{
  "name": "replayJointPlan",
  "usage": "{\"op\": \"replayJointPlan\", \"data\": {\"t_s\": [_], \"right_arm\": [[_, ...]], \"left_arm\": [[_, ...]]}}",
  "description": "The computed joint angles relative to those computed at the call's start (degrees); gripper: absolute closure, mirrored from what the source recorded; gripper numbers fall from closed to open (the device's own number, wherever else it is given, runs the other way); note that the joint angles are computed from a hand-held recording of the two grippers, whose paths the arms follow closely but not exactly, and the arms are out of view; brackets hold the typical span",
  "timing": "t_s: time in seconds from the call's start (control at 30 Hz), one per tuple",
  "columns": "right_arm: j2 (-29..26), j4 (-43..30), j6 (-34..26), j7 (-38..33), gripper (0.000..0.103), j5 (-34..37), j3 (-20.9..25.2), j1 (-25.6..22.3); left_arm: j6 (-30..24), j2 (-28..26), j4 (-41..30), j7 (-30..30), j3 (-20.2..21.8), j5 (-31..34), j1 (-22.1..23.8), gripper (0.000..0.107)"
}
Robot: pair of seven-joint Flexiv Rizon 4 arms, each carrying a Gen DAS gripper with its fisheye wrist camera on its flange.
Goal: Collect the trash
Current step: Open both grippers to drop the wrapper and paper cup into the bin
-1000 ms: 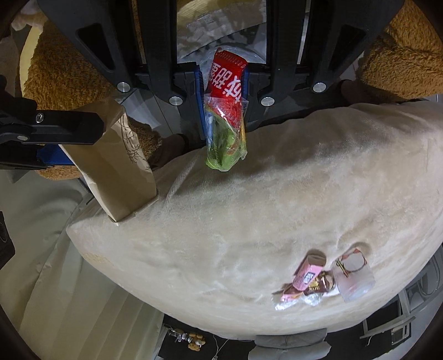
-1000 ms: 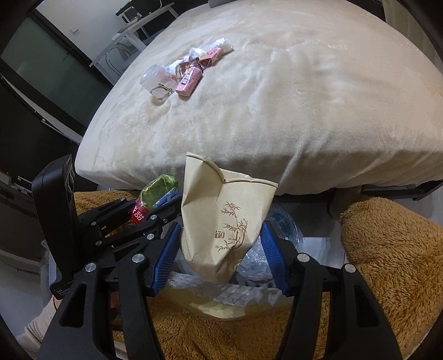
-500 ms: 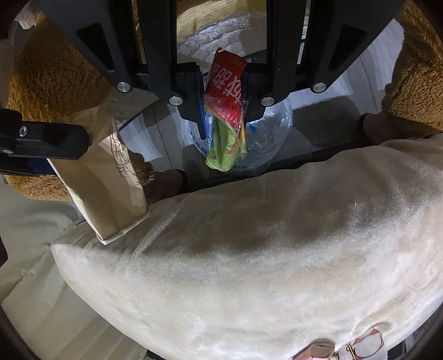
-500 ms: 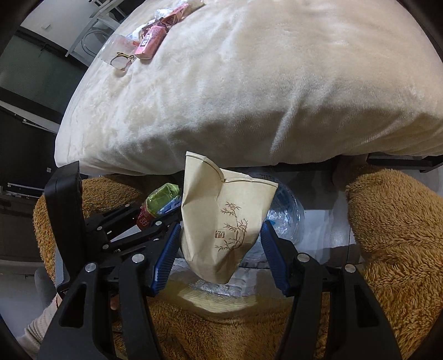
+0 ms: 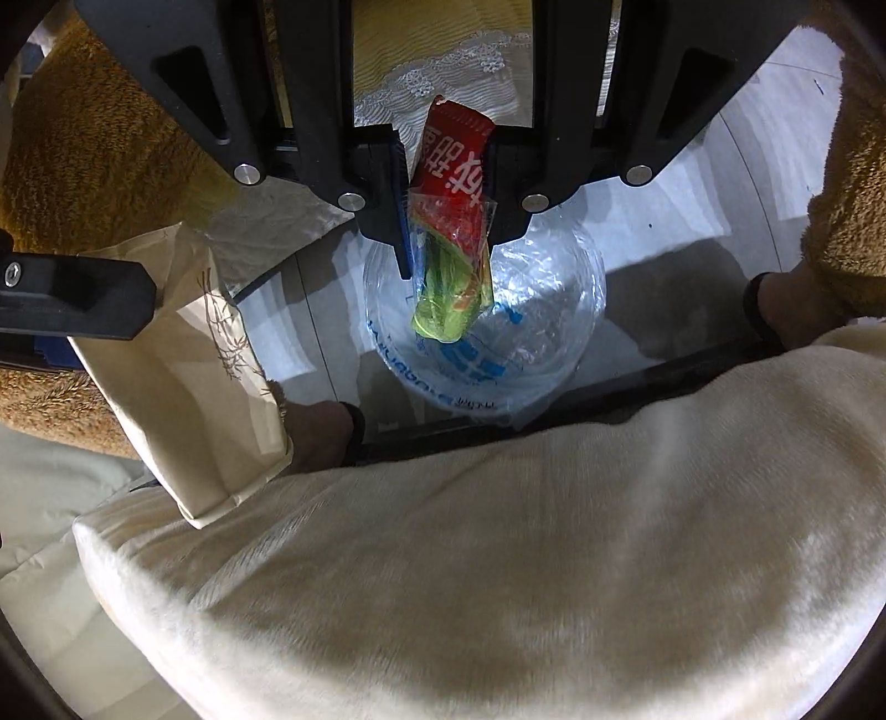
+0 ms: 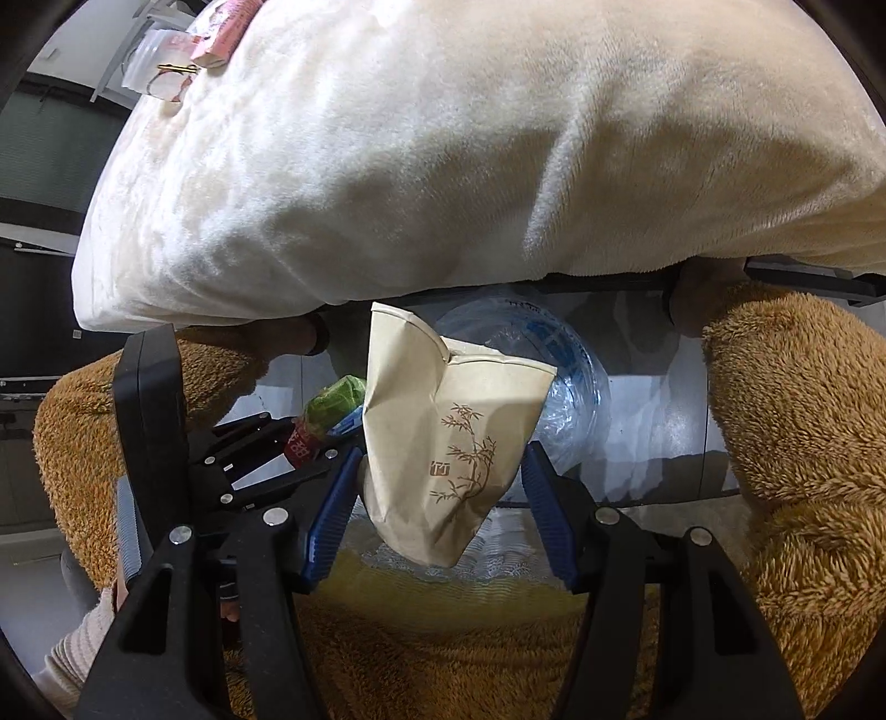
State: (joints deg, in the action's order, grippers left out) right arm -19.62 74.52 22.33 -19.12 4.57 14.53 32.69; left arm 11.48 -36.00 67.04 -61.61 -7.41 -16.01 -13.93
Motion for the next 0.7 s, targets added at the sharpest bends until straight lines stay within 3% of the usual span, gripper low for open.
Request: {"op": "replayJointPlan", "data": {"t_s": [0.3, 0.6, 0.67, 0.7], "right_arm": [[-0.8, -0.3, -0.7, -0.2, 0.042, 2.0, 0.1, -0.8], [-2.1, -2.7, -2.5, -0.6, 0.041, 2.0, -0.2, -0.8], [-2.2, -3.0, -2.3, -0.4, 0.04, 1.9, -0.3, -0.7], [-2.0, -2.5, -1.8, 0.0, 0.035, 1.6, -0.4, -0.6]], "left_arm": [[-4.0, -1.9, -2.1, -2.3, 0.2, -0.3, 0.6, 0.085], [-3.9, -2.1, -1.9, -1.8, 0.1, -0.7, 0.9, 0.084], [-4.0, -2.2, -2.0, -1.7, 0.1, -0.5, 0.9, 0.075], [-3.9, -2.2, -2.1, -1.7, 0.2, -0.3, 0.8, 0.061]]}}
